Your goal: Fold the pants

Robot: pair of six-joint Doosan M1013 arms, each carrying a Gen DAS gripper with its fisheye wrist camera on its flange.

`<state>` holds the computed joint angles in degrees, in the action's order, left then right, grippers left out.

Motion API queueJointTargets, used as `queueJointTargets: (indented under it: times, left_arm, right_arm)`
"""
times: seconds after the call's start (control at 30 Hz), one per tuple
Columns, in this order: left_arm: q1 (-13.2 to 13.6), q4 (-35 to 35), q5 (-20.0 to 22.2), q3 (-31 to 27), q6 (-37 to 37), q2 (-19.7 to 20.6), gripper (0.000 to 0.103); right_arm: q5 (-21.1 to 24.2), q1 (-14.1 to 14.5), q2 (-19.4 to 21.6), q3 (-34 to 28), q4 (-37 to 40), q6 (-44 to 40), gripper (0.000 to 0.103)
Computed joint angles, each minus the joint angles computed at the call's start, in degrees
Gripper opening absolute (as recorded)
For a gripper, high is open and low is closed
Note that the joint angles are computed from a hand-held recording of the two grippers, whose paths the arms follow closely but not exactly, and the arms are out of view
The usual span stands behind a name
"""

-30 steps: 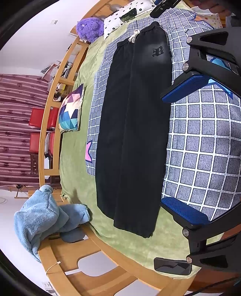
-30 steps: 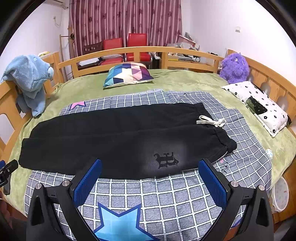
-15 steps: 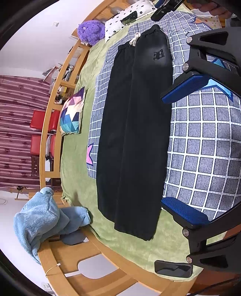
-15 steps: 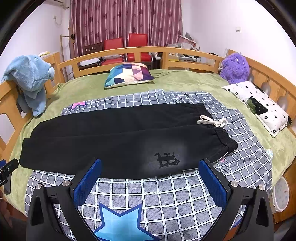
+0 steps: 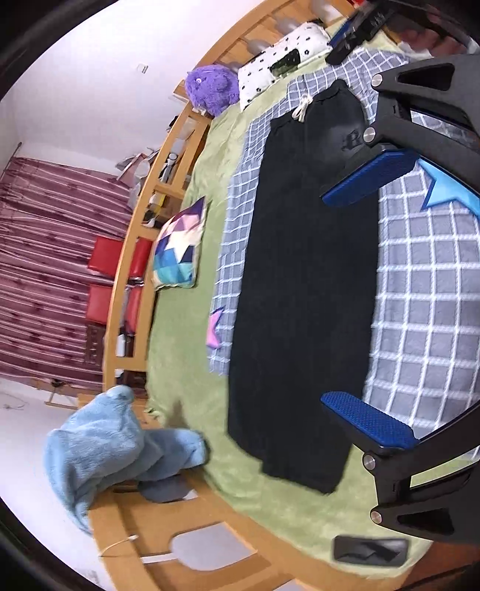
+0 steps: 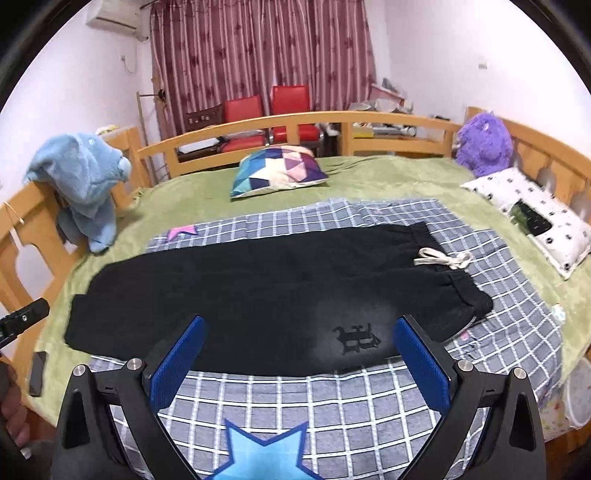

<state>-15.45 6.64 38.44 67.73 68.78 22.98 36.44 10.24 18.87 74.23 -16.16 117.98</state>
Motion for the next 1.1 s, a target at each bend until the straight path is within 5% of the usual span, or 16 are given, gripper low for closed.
queueJointTargets:
  times: [0.2, 0.3, 0.4, 0.57, 0.8, 1.0, 1.1]
  left_arm:
    - [2.01, 2.22, 3.68, -3.68, -0.72, 3.00, 0.101]
    - [3.52, -0.18, 4.50, -4.05, 0.40, 4.80, 0.100]
    - [5.31, -5.99, 5.00, -3.05, 2.48, 6.45, 0.095]
    - [7.31, -13.30, 3.11, 1.34, 4.21, 7.69, 0.082]
    - [9.21, -24.38, -1.66, 5.14, 5.38, 9.39, 0.080]
    - [9.25, -25.08, -6.75, 4.93, 2.64, 10.61, 0.078]
    - [9.49, -23.81, -6.75, 3.30, -0.39, 11.72, 0.064]
  right_arm:
    - [1.31, -1.89, 1.30, -2.96, -4.63, -1.95, 0.100]
    - [2.58, -4.26, 2.68, -3.86, 2.17, -6.86, 0.099]
    - [3.71, -6.50, 4.37, -2.57, 7.16, -8.88, 0.085]
    - [3.67, -9.06, 6.20, 1.81, 13.45, -10.14, 0.071]
    - [-3.25, -12.41, 5.72, 8.71, 25.71, -12.98, 0.071]
    - [-6.24, -13.99, 6.75, 9.98, 35.79, -16.85, 0.071]
    - [-7.89, -14.70, 7.29, 9.87, 43.01, -20.93, 0.071]
